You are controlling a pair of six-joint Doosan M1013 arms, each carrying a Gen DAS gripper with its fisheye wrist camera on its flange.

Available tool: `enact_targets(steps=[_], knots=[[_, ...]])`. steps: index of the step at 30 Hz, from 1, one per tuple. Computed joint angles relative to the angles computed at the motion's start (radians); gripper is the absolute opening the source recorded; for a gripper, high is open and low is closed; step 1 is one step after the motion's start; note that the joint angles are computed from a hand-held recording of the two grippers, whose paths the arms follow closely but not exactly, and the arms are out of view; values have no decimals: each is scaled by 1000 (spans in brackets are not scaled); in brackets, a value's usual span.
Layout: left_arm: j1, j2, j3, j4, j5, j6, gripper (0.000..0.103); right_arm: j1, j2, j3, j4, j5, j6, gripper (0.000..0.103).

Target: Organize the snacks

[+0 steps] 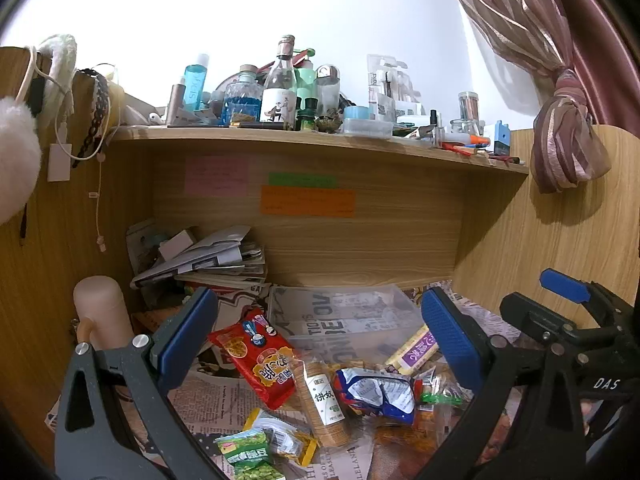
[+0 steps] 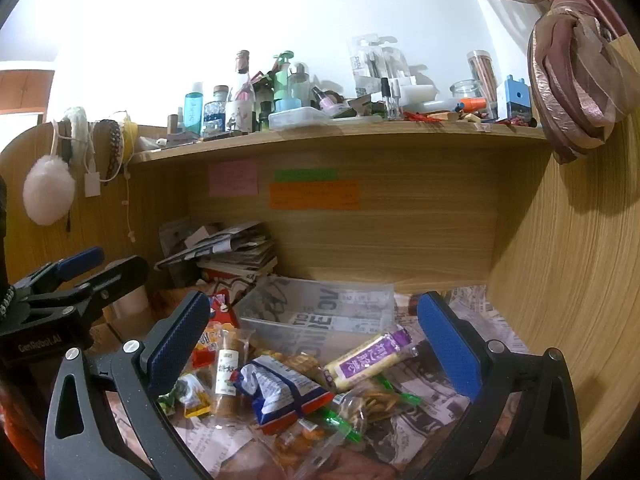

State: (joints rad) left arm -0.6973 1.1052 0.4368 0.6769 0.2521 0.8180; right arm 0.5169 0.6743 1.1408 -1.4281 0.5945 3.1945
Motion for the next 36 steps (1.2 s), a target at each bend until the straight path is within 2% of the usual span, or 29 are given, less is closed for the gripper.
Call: enact_targets(steps=[4, 36], knots=[[0, 14, -23, -40, 8, 42, 103, 1, 0, 0, -12, 2, 13, 103], [-2, 22, -44, -58, 24, 60, 103, -3, 3, -3, 2, -5, 18, 103]])
